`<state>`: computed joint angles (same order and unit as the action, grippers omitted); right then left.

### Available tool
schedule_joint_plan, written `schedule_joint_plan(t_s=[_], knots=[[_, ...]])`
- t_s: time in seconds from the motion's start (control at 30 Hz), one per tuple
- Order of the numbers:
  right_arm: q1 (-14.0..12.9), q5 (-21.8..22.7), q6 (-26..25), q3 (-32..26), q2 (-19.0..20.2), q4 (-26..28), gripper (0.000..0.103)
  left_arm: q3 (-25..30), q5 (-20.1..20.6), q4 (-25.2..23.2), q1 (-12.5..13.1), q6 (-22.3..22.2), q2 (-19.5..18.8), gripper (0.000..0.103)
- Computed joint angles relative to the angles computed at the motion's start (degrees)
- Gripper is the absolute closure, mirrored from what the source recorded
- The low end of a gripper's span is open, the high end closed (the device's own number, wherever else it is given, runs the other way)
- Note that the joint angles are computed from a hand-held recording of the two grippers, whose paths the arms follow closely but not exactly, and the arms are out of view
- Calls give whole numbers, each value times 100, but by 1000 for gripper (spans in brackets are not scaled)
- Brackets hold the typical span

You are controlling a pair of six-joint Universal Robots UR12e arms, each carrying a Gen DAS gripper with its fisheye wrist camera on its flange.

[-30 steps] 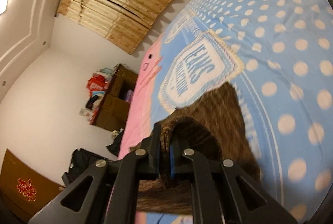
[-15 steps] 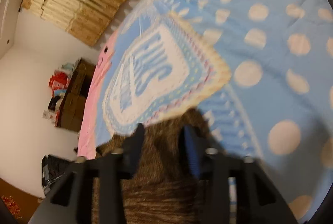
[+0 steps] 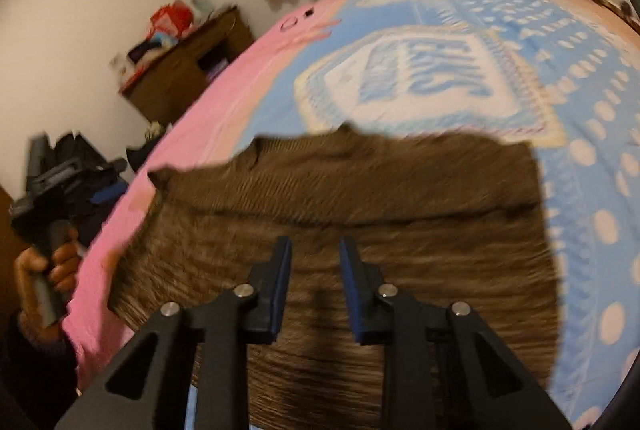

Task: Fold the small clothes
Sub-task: 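Carry the lifted hem over onto the collar with both grippers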

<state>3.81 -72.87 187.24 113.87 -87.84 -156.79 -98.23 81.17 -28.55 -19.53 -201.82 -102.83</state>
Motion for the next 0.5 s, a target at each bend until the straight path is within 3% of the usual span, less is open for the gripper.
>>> schedule_joint_plan(t_s=[0.07, 0.13, 0.27, 0.33, 0.43, 0.5], knots=[[109, -309, -198, -152, 89, 403, 75, 168, 443, -415, -173, 429, -116, 42], [131, -511, -141, -293, 222, 502, 81, 355, 814, -687, -279, 556, -262, 42], [104, -768, -65, -694, 471, 504, 81, 679, 848, -887, -246, 532, -516, 42], [8, -730, 169, -874, 622, 257, 77, 797, 720, -665, -160, 418, -608, 42], [-73, -747, 544, -1012, 793, -157, 76, 885, 766, -319, 35, -121, -675, 42], [-158, -546, 815, -909, 701, -254, 76, 864, 821, -302, 131, -434, -589, 42]])
